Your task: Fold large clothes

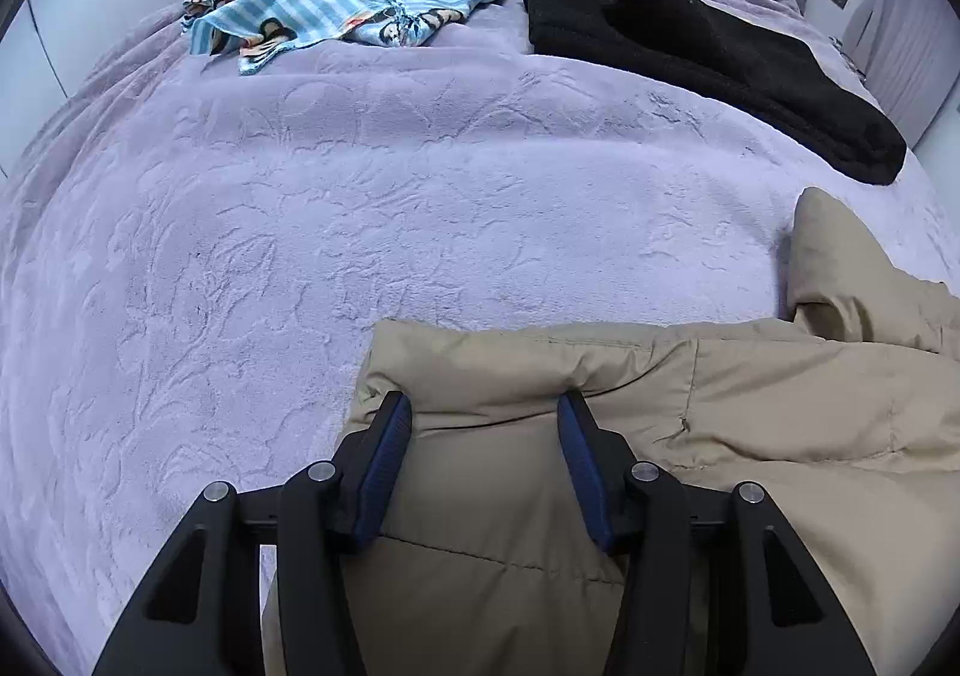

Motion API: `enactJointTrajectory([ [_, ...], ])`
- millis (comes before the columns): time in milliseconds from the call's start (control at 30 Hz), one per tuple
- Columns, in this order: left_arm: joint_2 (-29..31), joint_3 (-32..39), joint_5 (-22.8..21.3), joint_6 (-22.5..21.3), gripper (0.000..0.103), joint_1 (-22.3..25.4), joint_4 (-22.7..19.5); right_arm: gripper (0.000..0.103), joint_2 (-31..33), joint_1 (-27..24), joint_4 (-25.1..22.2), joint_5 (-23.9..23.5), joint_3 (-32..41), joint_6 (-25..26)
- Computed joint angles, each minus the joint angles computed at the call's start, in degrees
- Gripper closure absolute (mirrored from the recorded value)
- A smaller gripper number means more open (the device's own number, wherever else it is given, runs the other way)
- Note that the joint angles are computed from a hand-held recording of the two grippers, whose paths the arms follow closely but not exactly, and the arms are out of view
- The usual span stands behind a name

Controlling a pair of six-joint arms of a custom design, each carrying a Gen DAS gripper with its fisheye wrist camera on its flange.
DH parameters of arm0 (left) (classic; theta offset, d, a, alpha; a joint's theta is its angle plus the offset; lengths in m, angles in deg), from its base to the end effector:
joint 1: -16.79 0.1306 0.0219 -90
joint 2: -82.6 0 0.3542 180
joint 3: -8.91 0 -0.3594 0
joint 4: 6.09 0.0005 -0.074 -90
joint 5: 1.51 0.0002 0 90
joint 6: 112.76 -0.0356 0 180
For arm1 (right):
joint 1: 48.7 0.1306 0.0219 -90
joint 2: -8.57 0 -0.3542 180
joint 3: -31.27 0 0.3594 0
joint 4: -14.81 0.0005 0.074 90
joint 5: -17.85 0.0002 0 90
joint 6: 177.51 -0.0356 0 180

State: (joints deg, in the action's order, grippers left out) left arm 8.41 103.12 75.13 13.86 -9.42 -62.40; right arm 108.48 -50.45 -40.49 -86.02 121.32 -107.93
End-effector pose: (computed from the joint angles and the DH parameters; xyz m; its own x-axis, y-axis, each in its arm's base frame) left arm 0.4620 -0.2188 0.2984 -0.8770 -0.2151 -0.4295 -0.2136 0.9755 -0.0525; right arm 0.4824 -0.0067 0.3194 -0.8748 0.3656 -0.3178 0.2499 0.9026 0.3504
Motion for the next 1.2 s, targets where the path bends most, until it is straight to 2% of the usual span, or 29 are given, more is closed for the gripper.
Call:
enactJointTrajectory([
  [67,-0.04,0.71,0.27,0.70,0.049,0.16,-1.65,0.103,1.10,0.57,-0.59,0.08,1.31,-0.72],
  [133,-0.39,2.38,-0.35,1.58,0.049,-0.08,-5.35,0.103,1.23,0.34,-2.15,-0.47,2.37,-1.53],
  [267,-4.24,3.16,-3.33,0.01,0.049,-1.92,-11.08,0.099,-1.52,0.67,-6.70,-0.40,3.69,-2.39],
  [400,-9.49,1.68,-2.94,2.07,0.049,-3.60,-15.47,0.098,-8.08,0.63,-8.05,-3.17,0.83,-2.61],
  [600,-15.46,-1.77,-1.91,8.80,0.049,-7.50,-20.88,0.093,-20.05,0.33,-10.47,-8.11,-7.91,-7.18],
  [800,-19.41,-4.90,-1.79,13.44,0.049,-12.86,-23.37,0.092,-30.07,1.04,-13.85,-10.54,-15.11,-11.58],
  [900,-21.25,-6.51,-0.27,15.36,0.049,-14.54,-22.81,0.090,-34.27,1.81,-15.09,-11.06,-17.70,-13.40],
  [933,-21.61,-6.88,-0.01,15.87,0.049,-15.11,-22.91,0.088,-35.62,2.18,-15.73,-11.11,-18.49,-13.86],
  [1000,-22.09,-7.48,-0.08,16.47,0.049,-16.20,-23.02,0.073,-37.46,2.62,-16.65,-10.78,-19.87,-14.43],
  [1067,-22.52,-8.19,-0.40,16.86,0.049,-17.18,-23.03,0.064,-39.58,3.54,-16.91,-10.27,-21.67,-16.13],
  [1167,-23.18,-9.30,-0.79,18.00,0.049,-18.36,-23.06,0.060,-42.07,4.97,-16.80,-10.41,-24.09,-18.04],
  [1200,-23.38,-9.67,-0.47,18.51,0.035,-18.45,-22.91,0.056,-42.65,5.26,-16.84,-10.54,-24.77,-18.17],
])
